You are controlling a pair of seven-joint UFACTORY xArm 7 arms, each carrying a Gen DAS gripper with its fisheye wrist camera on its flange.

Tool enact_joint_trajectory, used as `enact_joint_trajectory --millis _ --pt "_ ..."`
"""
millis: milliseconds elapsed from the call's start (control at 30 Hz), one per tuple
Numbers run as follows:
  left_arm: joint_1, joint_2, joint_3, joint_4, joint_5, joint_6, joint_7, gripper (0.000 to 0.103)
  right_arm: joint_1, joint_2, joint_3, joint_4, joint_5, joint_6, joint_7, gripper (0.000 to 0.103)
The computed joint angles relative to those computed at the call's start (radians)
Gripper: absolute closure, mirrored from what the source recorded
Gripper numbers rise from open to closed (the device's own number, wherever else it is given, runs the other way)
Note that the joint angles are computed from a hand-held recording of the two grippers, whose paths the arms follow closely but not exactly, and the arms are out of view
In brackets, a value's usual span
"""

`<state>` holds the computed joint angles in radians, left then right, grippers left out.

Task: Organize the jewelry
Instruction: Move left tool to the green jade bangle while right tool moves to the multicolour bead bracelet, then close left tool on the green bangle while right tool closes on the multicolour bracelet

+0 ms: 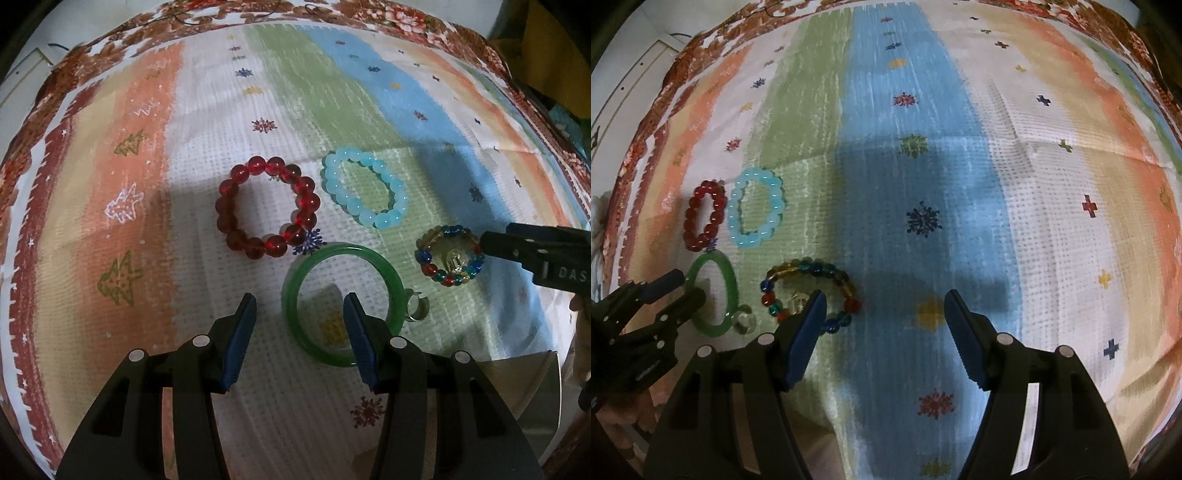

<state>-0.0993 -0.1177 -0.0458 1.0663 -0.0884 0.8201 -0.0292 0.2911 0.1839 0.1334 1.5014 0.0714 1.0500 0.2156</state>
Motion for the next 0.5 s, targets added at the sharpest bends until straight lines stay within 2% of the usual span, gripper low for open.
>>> enact_joint_trajectory --millis 400,500 --pt "0.000 0.036 -0.005 0.018 0.046 -0.018 0.005 0.054 0.028 0.061 0.003 0.054 -0.054 0.015 -0.005 0.036" --pt "-0.002 0.035 -0.008 0.011 0.063 -0.030 0.007 0.055 0.035 0.072 0.002 0.065 -0.065 0.023 -0.009 0.041"
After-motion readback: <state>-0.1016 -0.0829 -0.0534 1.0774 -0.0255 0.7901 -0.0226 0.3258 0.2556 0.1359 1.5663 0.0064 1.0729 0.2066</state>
